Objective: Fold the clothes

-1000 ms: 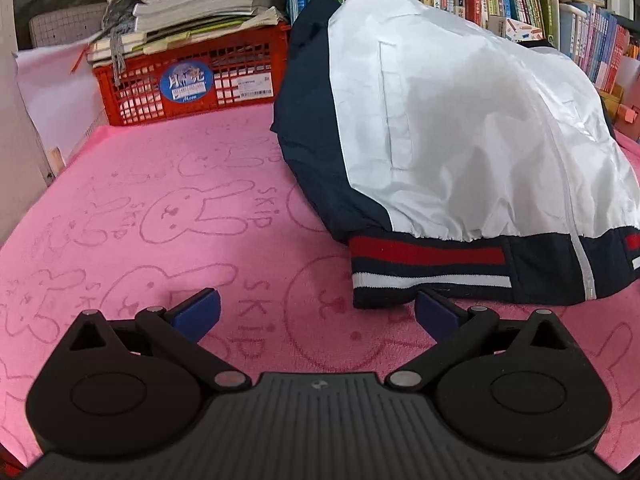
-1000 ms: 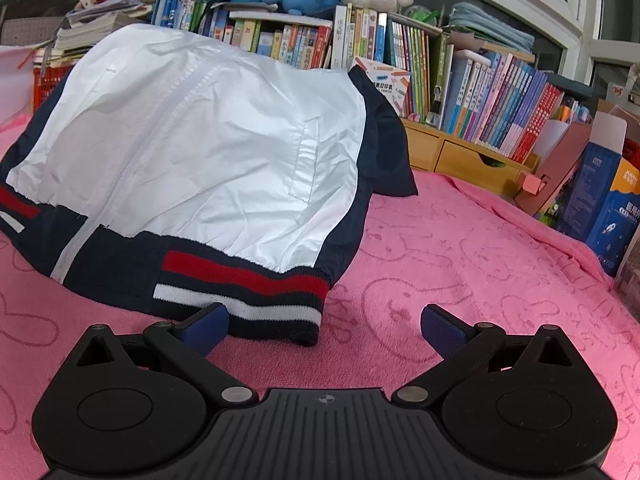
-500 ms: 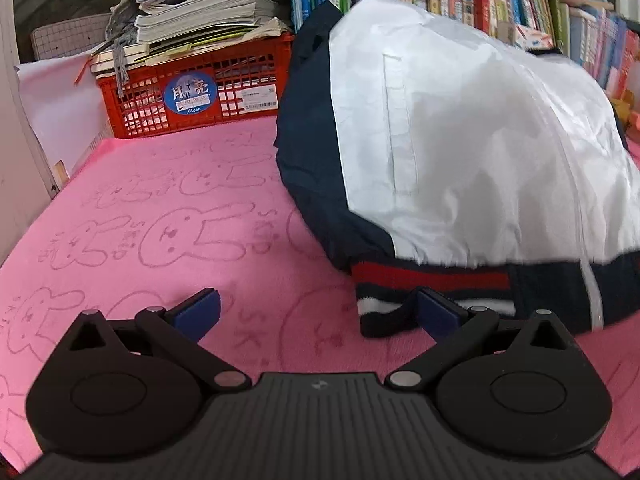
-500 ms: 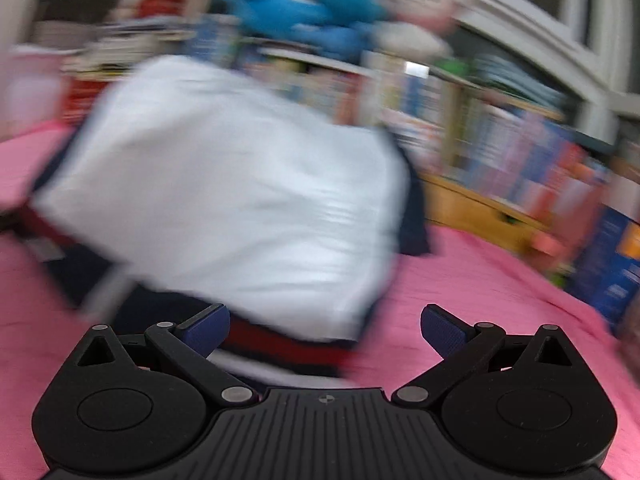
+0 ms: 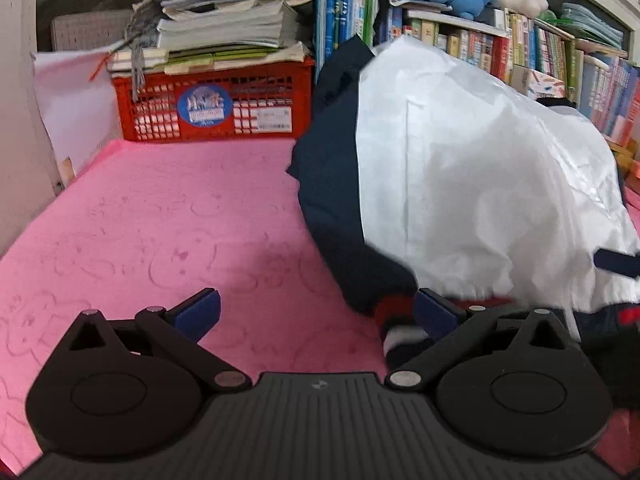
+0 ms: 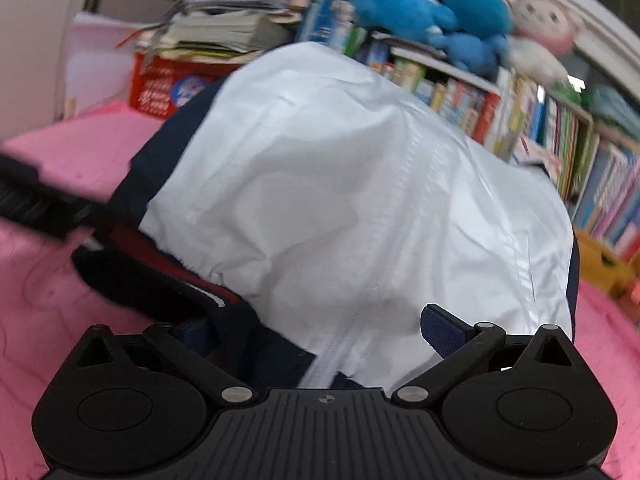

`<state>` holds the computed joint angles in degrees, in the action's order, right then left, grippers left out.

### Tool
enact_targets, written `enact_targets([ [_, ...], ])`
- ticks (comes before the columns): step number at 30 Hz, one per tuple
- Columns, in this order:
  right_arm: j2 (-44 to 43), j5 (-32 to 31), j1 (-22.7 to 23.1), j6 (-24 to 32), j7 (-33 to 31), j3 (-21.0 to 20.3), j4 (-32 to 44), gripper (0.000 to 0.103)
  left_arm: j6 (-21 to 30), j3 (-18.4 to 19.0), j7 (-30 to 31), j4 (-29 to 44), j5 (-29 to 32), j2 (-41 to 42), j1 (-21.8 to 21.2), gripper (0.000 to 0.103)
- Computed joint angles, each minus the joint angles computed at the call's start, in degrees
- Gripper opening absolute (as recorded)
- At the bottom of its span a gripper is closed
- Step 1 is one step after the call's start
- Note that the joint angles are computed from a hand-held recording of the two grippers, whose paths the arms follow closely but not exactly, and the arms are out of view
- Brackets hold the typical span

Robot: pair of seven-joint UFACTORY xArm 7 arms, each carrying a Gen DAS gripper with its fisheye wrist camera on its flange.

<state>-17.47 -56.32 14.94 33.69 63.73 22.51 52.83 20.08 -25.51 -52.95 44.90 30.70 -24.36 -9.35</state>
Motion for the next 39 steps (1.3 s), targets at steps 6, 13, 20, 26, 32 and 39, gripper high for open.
enact_targets([
  [6,-3.33,-1.79,-2.32,-2.97,6.19,0.90,-3.10,0.103,-3.97,-4.04,5.25,-0.56,1.64,1.03,1.55,0.103],
  [13,-5.54,-2.52,-2.06,-2.27,3.17,1.24,-4.89,0.103,8.32,-14.21,-15.82,7.62,19.06,5.99,12.91,0.103],
  [20,-9.98,1.38,-2.68,-5.00,-3.73,1.99,-8.36,0.103,4.64,-6.40,-20.32,5.17,19.17,0.26,7.02,0.103],
  [26,-14.71,-0.73,-7.02,-0.69,-4.55,7.43,-10.20,0.103,4.79,-6.45,-23.90,6.13,22.10,-3.60,8.14,0.103],
  [32,-22.35,6.42,-8.92,-6.84,-0.37,0.88,-15.24,0.103,4.38,-5.00,-20.80,5.28,19.83,-3.76,7.05,0.103],
  [39,-29.29,14.64,-12.13,-11.87,-0.69,-2.96,-19.64,0.103,5.84,-6.58,-19.97,5.29,19.80,-3.17,7.12,0.103],
])
